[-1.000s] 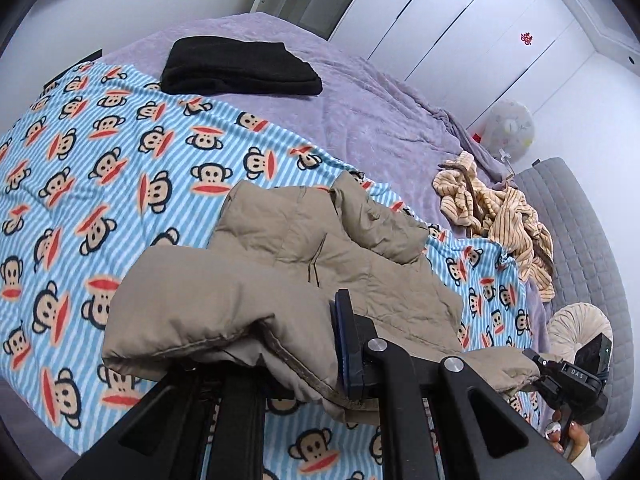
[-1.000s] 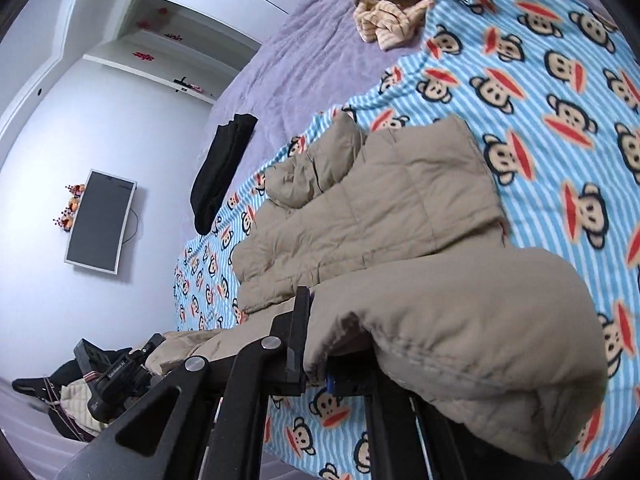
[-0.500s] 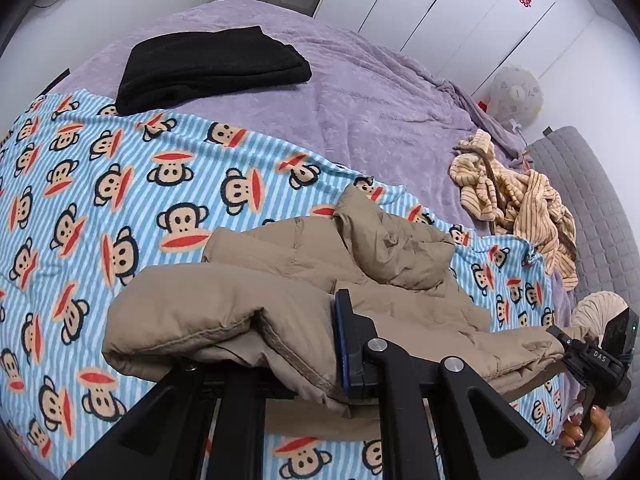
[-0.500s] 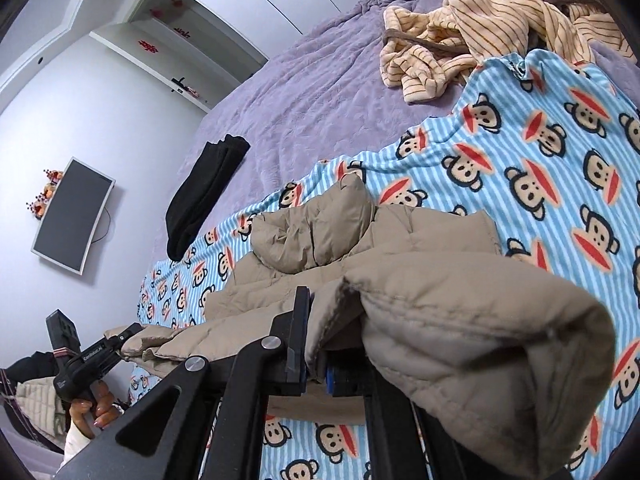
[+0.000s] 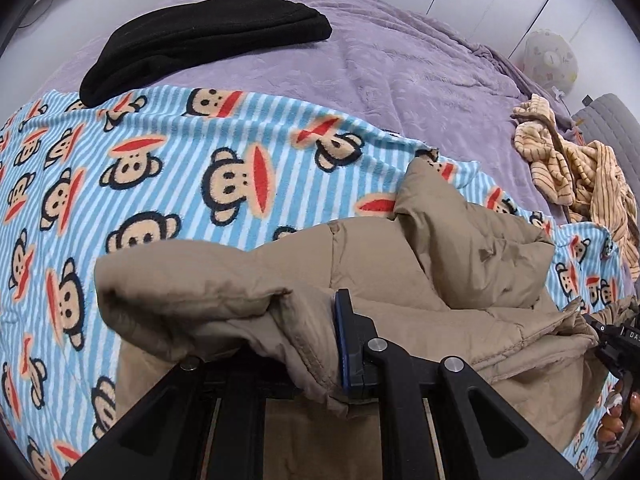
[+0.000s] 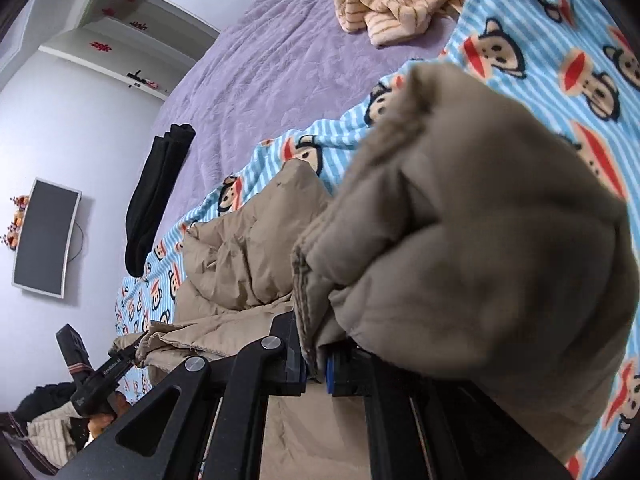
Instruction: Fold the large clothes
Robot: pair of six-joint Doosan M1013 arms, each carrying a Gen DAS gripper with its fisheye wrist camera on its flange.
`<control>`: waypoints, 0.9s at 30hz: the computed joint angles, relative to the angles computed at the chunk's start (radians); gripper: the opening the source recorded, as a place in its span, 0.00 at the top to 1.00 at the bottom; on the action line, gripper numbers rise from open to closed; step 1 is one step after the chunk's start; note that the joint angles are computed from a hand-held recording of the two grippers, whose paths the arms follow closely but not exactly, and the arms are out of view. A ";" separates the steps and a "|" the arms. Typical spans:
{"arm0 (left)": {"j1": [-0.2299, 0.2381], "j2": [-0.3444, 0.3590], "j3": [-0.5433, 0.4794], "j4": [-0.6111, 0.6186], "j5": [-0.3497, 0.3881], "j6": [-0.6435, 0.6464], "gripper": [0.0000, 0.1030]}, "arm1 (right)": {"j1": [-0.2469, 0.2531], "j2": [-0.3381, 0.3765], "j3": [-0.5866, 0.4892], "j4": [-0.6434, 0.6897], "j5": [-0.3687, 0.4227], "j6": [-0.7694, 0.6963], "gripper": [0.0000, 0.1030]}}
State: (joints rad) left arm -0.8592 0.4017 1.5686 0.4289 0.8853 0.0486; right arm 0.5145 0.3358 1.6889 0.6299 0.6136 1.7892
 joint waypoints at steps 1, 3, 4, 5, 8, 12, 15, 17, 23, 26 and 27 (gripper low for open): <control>0.002 0.010 -0.002 0.011 -0.001 -0.003 0.85 | -0.004 0.011 0.002 0.023 -0.006 -0.013 0.94; 0.001 0.028 -0.007 0.036 0.004 -0.009 0.85 | -0.012 0.034 0.002 0.062 -0.017 -0.044 0.94; 0.001 0.037 -0.014 0.042 0.012 -0.004 0.85 | -0.015 0.044 0.003 0.081 -0.026 -0.063 0.94; 0.001 0.044 -0.017 0.047 0.018 -0.003 0.85 | -0.016 0.054 0.003 0.098 -0.036 -0.078 0.94; -0.001 0.049 -0.010 0.073 0.009 -0.033 0.85 | -0.017 0.074 0.015 0.158 -0.062 -0.116 0.93; -0.021 0.038 -0.005 0.141 0.029 -0.061 0.82 | -0.018 0.070 0.049 0.252 -0.107 -0.186 0.93; -0.038 0.008 0.011 0.193 0.031 -0.113 0.54 | -0.015 0.064 0.042 0.196 -0.102 -0.154 0.92; -0.058 -0.015 0.020 0.260 0.069 -0.193 0.08 | -0.010 0.052 0.040 0.154 -0.103 -0.114 0.89; -0.077 -0.054 0.017 0.290 0.113 -0.139 0.05 | -0.003 -0.017 0.062 0.114 -0.131 -0.105 0.24; -0.064 -0.034 -0.003 0.232 0.101 -0.014 0.29 | 0.013 -0.038 0.050 -0.054 -0.102 -0.022 0.34; -0.057 -0.017 -0.018 0.206 0.115 0.022 0.37 | 0.022 -0.037 0.042 -0.125 -0.084 0.009 0.61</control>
